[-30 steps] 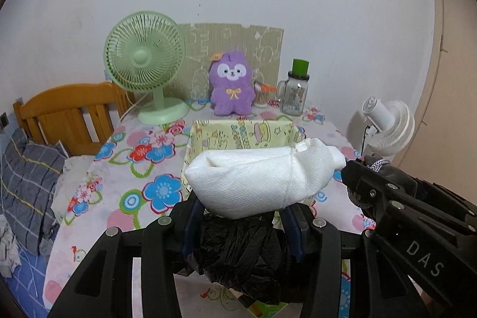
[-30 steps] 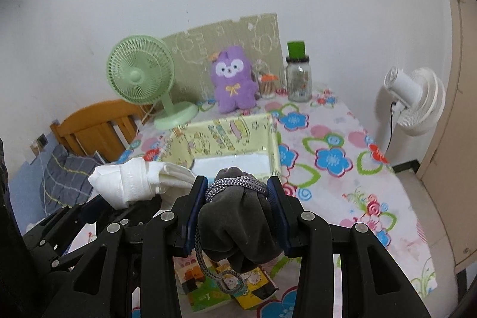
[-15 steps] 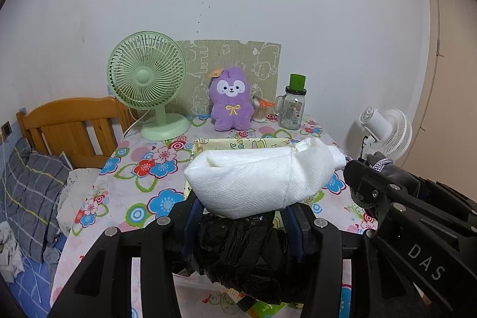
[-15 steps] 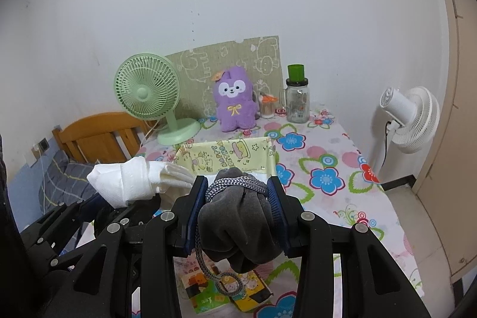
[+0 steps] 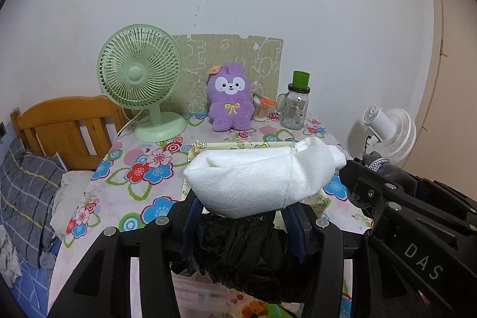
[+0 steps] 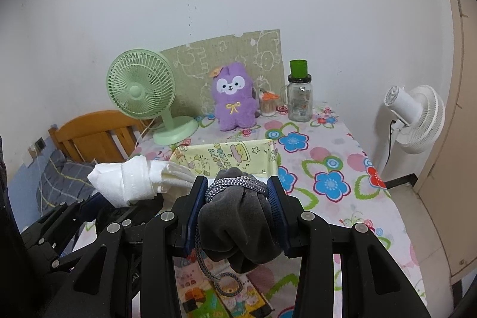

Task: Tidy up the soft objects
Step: 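Lower the soft items into the yellow box and open both tools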

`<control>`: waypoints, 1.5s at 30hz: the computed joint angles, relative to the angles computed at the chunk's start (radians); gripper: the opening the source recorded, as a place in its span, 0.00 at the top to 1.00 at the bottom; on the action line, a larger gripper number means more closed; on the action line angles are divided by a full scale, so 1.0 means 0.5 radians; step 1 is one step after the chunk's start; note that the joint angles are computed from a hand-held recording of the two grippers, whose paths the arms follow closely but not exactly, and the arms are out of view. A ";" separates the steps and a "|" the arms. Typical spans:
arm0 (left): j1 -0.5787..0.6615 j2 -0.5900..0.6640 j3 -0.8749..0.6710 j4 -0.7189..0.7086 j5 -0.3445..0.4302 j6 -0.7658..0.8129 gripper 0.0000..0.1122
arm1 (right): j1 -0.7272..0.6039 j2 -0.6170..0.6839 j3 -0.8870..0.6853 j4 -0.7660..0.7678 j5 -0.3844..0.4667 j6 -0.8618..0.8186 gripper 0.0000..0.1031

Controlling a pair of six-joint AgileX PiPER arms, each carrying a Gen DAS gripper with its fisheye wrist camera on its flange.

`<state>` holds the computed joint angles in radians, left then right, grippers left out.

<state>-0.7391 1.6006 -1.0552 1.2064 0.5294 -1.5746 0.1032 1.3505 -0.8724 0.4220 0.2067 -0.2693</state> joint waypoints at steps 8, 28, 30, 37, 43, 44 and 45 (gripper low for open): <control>0.157 0.176 -0.156 -0.147 -0.122 0.196 0.52 | 0.011 0.262 -0.189 0.007 -0.005 -0.003 0.57; 0.400 0.624 -0.686 -0.707 -0.278 0.882 0.52 | 0.009 0.792 -0.686 -0.083 -0.022 0.097 0.57; 0.415 0.658 -0.729 -0.766 -0.285 0.944 0.52 | 0.007 0.829 -0.723 -0.116 -0.029 0.130 0.57; 0.450 0.794 -0.886 -0.998 -0.291 1.198 0.29 | 0.006 0.965 -0.845 -0.159 -0.030 0.173 0.57; 0.462 0.859 -0.941 -1.109 -0.298 1.328 0.18 | -0.006 1.075 -0.942 -0.094 0.004 0.120 0.57; 0.464 0.863 -0.943 -1.112 -0.298 1.328 0.17 | -0.006 1.090 -0.955 -0.072 0.009 0.098 0.57; 0.467 0.866 -0.945 -1.120 -0.300 1.334 0.16 | -0.007 1.100 -0.966 -0.078 0.012 0.103 0.57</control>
<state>-0.5055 2.0337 -1.5277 0.6466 0.3796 -0.9078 0.0999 1.9007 -1.3552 0.3831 0.2129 -0.2180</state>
